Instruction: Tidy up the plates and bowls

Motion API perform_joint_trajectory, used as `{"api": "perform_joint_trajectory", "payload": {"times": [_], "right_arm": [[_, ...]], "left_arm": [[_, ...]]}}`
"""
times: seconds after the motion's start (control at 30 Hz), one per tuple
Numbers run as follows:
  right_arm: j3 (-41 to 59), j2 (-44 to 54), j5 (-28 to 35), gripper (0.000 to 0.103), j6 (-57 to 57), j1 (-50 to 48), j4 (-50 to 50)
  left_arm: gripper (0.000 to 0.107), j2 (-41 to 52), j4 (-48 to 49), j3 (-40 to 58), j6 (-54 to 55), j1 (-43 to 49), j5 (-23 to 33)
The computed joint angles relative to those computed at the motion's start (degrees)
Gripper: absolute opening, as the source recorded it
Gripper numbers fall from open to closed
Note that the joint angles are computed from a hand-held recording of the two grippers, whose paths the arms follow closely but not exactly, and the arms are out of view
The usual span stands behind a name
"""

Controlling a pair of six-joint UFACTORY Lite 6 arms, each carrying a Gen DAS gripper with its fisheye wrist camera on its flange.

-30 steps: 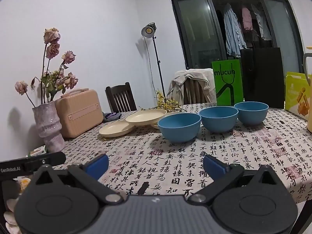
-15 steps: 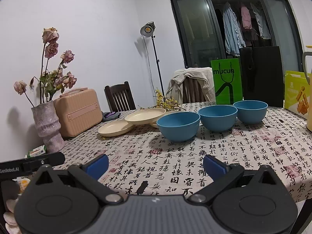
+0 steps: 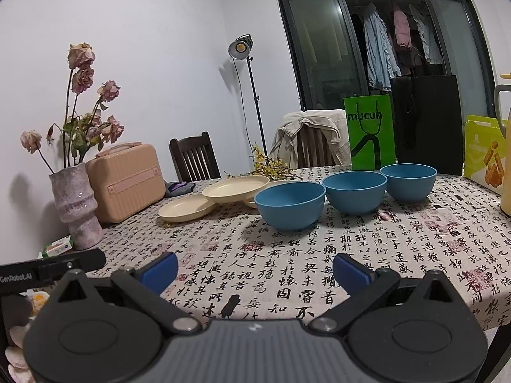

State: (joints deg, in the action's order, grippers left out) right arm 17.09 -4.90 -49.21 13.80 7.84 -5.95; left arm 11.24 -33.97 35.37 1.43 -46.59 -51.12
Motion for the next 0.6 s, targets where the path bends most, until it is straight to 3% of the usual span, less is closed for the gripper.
{"api": "perform_joint_trajectory", "payload": {"times": [0.6], "right_arm": [[0.37, 0.04, 0.71, 0.103, 0.44, -0.42, -0.77]], "left_arm": [[0.103, 0.76, -0.21, 0.5, -0.07, 0.27, 0.06]]}}
